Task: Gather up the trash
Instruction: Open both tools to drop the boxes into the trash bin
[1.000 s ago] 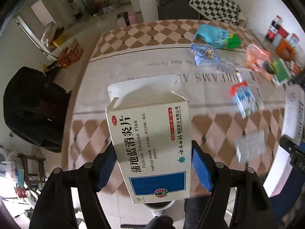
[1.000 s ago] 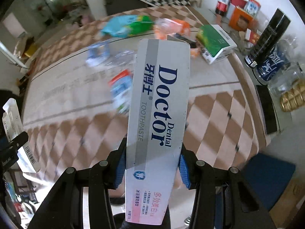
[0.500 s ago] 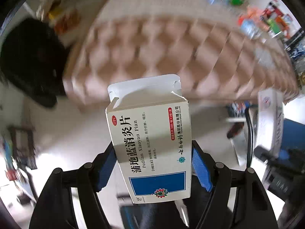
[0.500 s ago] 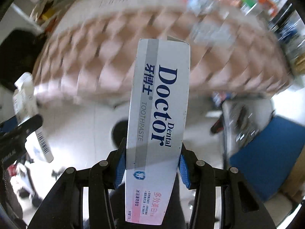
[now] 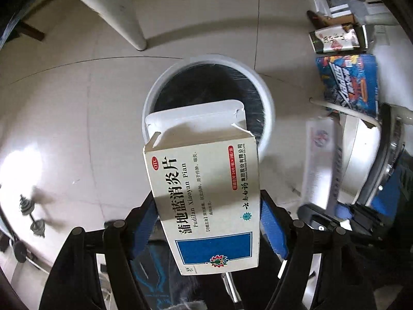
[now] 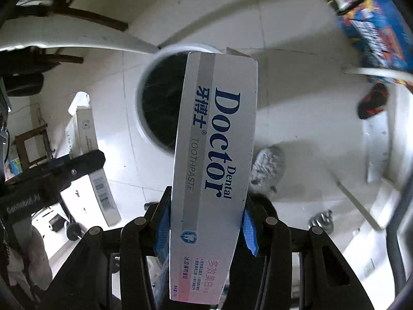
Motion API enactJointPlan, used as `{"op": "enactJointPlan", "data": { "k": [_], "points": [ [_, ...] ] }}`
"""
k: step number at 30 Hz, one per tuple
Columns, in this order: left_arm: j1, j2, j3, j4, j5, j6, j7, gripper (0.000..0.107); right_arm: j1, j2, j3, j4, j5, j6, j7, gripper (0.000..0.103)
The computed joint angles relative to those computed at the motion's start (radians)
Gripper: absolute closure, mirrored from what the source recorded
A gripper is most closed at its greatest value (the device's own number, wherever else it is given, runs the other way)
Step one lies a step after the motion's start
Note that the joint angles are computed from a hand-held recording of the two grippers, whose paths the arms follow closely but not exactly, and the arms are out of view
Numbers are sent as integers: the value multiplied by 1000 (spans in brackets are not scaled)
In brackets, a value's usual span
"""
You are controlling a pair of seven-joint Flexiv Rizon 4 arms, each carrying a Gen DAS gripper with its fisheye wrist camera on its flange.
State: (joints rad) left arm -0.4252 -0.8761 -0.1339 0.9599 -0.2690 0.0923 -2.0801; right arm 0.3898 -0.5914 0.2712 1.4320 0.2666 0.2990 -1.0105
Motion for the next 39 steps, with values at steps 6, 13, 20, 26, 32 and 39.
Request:
{"op": "enactJointPlan", "data": {
  "k": [6,13,20,26,32,39],
  "points": [
    [9,-59,1,4,-1,51,42,8,-23,-180,15,-99,28,22,-115,45],
    [-45,75,92,134,170,127,-41,8,36,-109,-24,-5,-88,102,-84,1],
    [-61,170,84,157,227,67,-131,8,105,-18,-66,41,-272,79,53,1],
    [-61,213,74,104,256,-3,-133,8,126,52,-57,42,-311,37,133,1],
    [-70,242,67,20,266,-95,-129,8,132,130,-52,-2,-325,-54,172,1],
    [-76,285,60,-90,264,-203,-115,8,144,219,-46,-111,-323,-216,174,1]
  ]
}}
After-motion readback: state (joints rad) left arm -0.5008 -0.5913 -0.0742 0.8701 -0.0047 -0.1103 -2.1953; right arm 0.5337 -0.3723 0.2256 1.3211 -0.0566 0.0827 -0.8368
